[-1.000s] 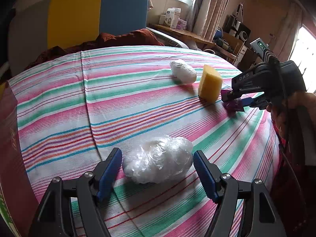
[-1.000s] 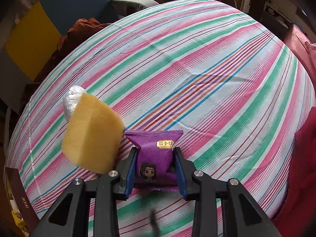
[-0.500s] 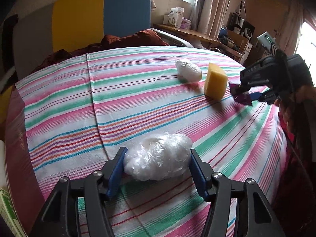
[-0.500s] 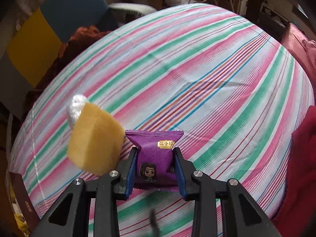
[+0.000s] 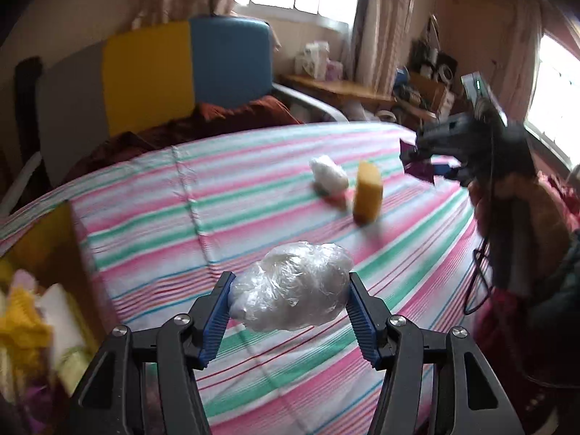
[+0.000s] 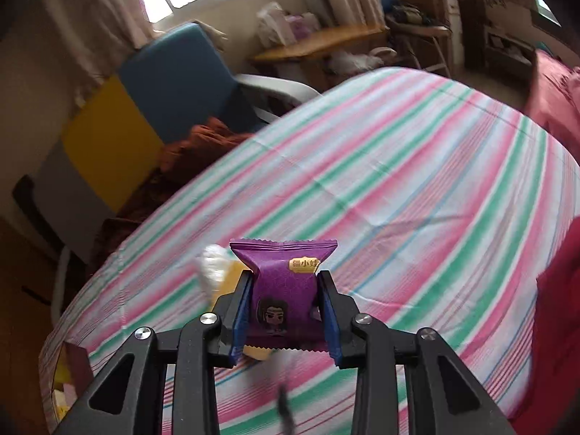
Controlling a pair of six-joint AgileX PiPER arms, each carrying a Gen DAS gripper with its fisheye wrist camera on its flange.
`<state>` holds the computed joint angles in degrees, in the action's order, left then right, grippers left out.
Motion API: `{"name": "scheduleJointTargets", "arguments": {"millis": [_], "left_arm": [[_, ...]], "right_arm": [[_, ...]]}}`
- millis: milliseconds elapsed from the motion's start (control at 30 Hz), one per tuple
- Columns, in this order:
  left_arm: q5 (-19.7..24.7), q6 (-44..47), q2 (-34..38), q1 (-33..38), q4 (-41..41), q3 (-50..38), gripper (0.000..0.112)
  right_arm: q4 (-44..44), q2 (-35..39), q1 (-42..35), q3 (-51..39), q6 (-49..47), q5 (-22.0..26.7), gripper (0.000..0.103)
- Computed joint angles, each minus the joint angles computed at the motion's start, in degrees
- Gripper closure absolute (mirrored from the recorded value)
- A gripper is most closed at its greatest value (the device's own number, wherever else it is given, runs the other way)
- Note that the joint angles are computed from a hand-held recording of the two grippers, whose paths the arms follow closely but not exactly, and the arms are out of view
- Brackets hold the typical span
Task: Organize objects
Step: 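Carry the white bundle and purple packet over the gold box, then open both grippers to drop the bundle and packet into the gold box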
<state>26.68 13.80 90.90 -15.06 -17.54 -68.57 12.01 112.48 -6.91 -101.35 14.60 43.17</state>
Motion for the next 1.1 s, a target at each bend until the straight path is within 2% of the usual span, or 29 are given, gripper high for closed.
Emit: {"name": "scheduleJointTargets", "arguments": {"millis": [67, 267, 433, 567, 733, 867, 1100], "left_arm": [[0.92, 0.35, -3.55, 2.91, -1.09, 1.64, 0.052], [2.86, 5.59, -12.00, 16.75, -7.19, 5.71, 0.052], [4.15, 9.47, -14.73, 28.97, -10.30, 8.07, 0.052], [6.15, 13.54, -14.90, 37.23, -14.35, 9.76, 0.052], [7.84, 20.85, -16.86, 41.60, -18.70, 14.01, 0.052], [8.14, 22.06, -16.59, 40.22, -18.28, 15.98, 0.052], [9.77, 22.24, -14.67, 37.60, -15.89, 16.82, 0.052]], "right_arm": [[1.53, -1.40, 1.24, 2.82, -2.39, -2.80, 0.069], [0.73, -7.51, 5.37, 7.98, -6.67, -5.73, 0.069], [-0.12, -10.44, 10.94, 8.76, -9.11, -5.05, 0.069], [2.01, -9.78, 17.57, 6.06, -12.64, -3.56, 0.069], [5.21, -7.42, 28.54, 1.20, -19.05, 1.03, 0.069], [5.97, -3.05, 36.31, -3.99, -22.04, 4.90, 0.069], [5.20, 7.85, 42.52, -19.79, -23.28, 15.47, 0.069]]}}
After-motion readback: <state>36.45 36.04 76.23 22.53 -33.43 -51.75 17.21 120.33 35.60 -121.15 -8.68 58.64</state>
